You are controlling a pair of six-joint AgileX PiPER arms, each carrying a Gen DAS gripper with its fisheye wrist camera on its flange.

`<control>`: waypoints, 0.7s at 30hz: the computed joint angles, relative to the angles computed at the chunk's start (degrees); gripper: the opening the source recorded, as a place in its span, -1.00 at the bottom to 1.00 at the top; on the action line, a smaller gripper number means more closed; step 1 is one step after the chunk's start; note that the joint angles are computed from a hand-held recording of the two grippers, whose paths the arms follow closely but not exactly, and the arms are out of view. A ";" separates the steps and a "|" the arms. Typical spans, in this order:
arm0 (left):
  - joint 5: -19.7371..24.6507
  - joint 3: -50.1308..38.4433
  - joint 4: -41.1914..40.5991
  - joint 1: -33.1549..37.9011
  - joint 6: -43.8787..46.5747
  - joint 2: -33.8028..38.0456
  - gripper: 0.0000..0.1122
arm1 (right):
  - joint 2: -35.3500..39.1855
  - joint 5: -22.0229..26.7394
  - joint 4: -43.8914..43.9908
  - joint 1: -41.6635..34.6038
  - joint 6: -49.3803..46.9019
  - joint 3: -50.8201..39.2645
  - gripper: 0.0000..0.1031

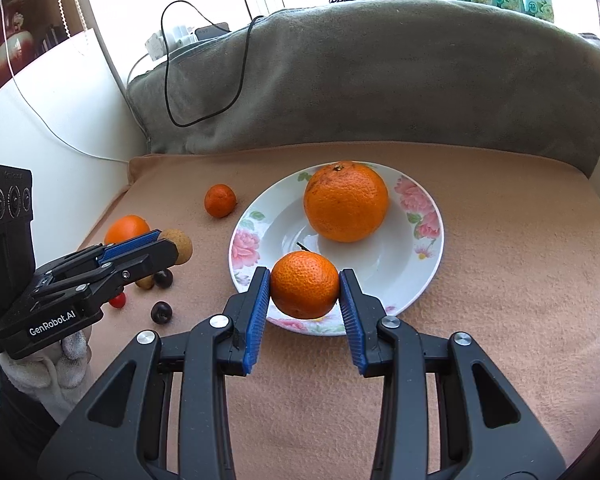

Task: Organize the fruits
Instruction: 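Carry tangerine and kiwi into the plate and open both grippers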

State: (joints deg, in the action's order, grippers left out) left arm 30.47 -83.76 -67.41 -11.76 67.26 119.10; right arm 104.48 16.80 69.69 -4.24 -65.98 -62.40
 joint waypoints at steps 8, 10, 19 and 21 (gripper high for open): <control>-0.53 -5.62 7.61 -2.45 -8.29 3.76 -0.50 | 1.76 -0.29 -2.10 -1.45 1.54 -1.33 -0.29; -0.51 -6.18 8.45 -2.77 -9.20 4.24 -0.50 | 2.22 -0.20 -2.34 -1.82 1.73 -1.63 -0.29; -0.48 -8.42 11.54 -3.55 -12.53 5.47 -0.50 | 3.35 -0.09 -3.06 -2.42 2.15 -2.36 -0.28; -0.47 -8.77 12.15 -3.76 -13.12 5.70 -0.50 | 3.38 -0.22 -2.92 -2.48 2.02 -2.34 -0.28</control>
State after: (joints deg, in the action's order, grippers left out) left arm 30.00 -92.54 -55.26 -15.52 54.14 124.80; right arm 107.87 16.58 66.77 -6.72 -63.95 -64.74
